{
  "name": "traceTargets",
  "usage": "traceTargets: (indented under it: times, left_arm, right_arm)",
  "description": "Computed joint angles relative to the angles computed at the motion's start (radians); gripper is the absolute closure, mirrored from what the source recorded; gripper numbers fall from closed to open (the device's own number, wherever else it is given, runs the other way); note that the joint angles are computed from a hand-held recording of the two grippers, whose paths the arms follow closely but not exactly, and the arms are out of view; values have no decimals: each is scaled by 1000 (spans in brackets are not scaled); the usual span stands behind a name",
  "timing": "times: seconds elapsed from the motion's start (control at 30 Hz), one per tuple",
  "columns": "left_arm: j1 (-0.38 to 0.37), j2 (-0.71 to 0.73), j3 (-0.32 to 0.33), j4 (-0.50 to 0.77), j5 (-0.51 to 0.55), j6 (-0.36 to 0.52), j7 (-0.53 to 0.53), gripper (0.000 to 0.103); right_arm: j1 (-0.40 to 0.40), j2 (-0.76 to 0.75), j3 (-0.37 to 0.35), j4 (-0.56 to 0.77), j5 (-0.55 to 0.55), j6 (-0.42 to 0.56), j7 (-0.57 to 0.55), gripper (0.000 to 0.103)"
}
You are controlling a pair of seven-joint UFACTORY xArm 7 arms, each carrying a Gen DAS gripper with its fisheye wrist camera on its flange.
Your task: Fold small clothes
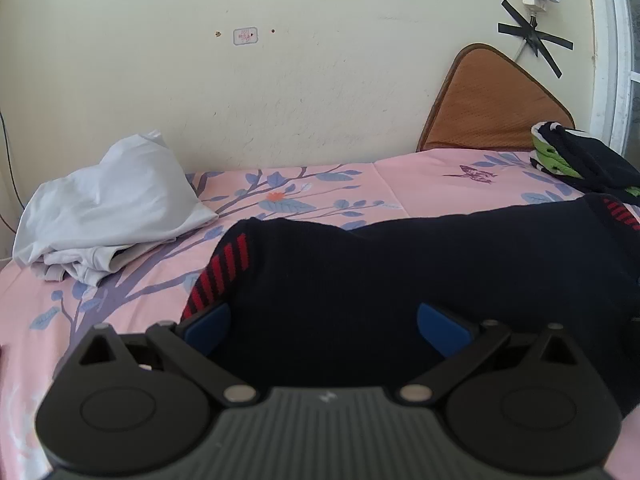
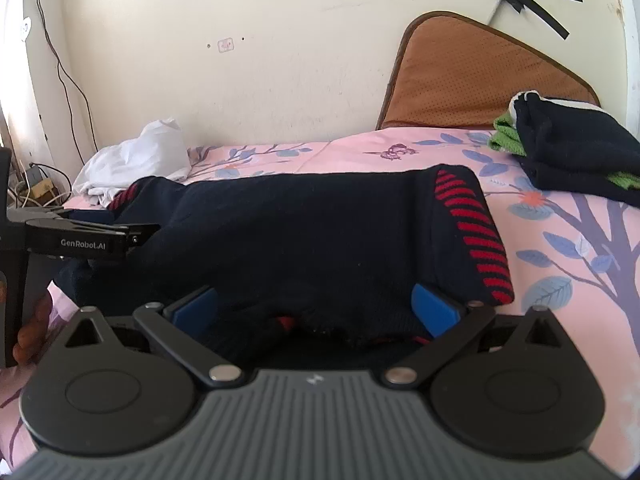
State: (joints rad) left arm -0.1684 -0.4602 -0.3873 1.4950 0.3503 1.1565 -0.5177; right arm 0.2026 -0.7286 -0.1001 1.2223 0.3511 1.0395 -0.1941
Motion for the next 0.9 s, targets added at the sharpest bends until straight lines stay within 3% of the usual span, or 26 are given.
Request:
traceTargets:
  times: [0.3,0.47,0.57,0.73,0.9]
  left_arm:
    - [-4,-43,29,-47,-47,-64,-23,0]
    - [17,-32,0,-28,-26,-39,-27,0]
    - [19,-40,-4,-33,-17,-43,-29,0]
    - [22,-39,-6,-30,-22,-37,-35,0]
    - [23,-32,-11,-21,-14,-23,-33,0]
  right_arm:
    - [7,-6,-10,-8,14,-11,0,0]
    - [-5,-26,4,-24,1,-33,7,3]
    - [-8,-62,11,-52,1,-59,22,11]
    - [-24,-97,24,-81,-23,-91,70,33]
    - [-26,-96,23,-85,-37,-103,112,43]
